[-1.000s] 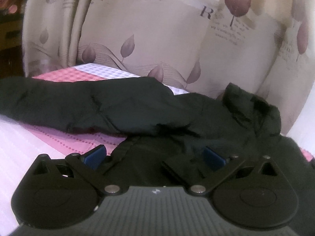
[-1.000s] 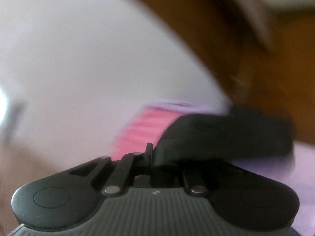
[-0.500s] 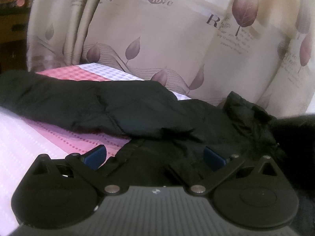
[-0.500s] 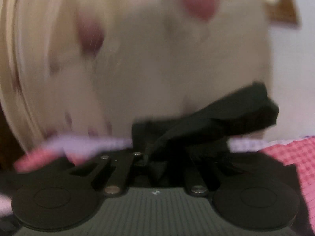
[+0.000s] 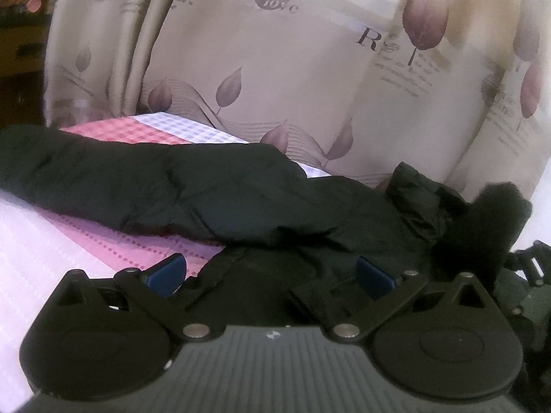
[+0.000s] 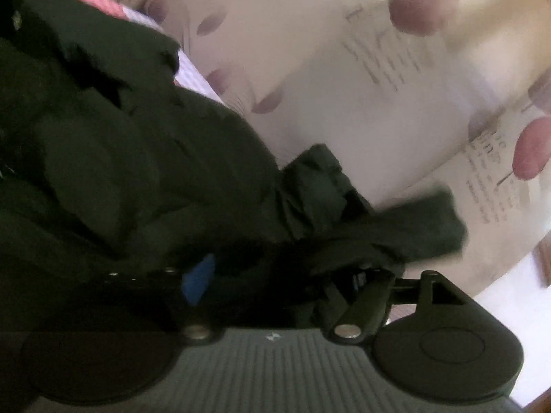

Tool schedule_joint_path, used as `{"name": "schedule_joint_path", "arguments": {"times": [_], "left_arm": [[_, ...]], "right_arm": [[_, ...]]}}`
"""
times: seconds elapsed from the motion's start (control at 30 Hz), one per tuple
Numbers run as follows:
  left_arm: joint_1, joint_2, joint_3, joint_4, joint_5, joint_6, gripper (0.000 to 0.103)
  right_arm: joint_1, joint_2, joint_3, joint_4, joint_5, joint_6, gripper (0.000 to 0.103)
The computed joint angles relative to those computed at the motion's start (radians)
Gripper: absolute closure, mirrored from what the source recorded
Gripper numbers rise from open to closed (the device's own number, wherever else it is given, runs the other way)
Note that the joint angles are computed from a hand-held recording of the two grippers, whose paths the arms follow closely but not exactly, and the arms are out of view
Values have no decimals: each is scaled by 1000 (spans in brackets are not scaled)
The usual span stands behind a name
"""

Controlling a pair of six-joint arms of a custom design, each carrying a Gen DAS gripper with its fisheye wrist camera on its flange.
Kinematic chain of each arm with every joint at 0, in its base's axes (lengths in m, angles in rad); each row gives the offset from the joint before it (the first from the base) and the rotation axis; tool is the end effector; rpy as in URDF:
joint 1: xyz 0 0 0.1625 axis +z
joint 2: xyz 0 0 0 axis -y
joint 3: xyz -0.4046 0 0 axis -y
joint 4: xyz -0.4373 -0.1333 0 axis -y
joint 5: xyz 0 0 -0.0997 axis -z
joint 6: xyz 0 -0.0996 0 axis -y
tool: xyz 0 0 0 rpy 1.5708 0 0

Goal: Fold large clothes

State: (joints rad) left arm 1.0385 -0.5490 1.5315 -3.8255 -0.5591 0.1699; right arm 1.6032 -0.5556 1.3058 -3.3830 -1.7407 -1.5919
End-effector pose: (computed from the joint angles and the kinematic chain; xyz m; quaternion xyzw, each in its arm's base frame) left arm -0.1512 -0.6858 0.0896 -0.0283 0.7597 -0.5814 0.2898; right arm 0.1422 -0.7938 0.1170 0.5940 -0.6223 0.3074 0.4068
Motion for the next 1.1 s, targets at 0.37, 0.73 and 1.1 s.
{"name": "schedule_joint_path", "arguments": {"times": [0.37, 0.73, 1.1], "left_arm": [[4, -9, 8, 10, -2, -29, 0], [7, -28, 24, 4, 20, -76, 0], [2, -272, 242, -62, 84, -190, 1]], "right_arm": [[-8, -144, 51, 271, 109, 336, 28], [-18, -12, -151, 505, -10, 501, 72], [-71, -354, 191, 477, 250, 522, 40]]}}
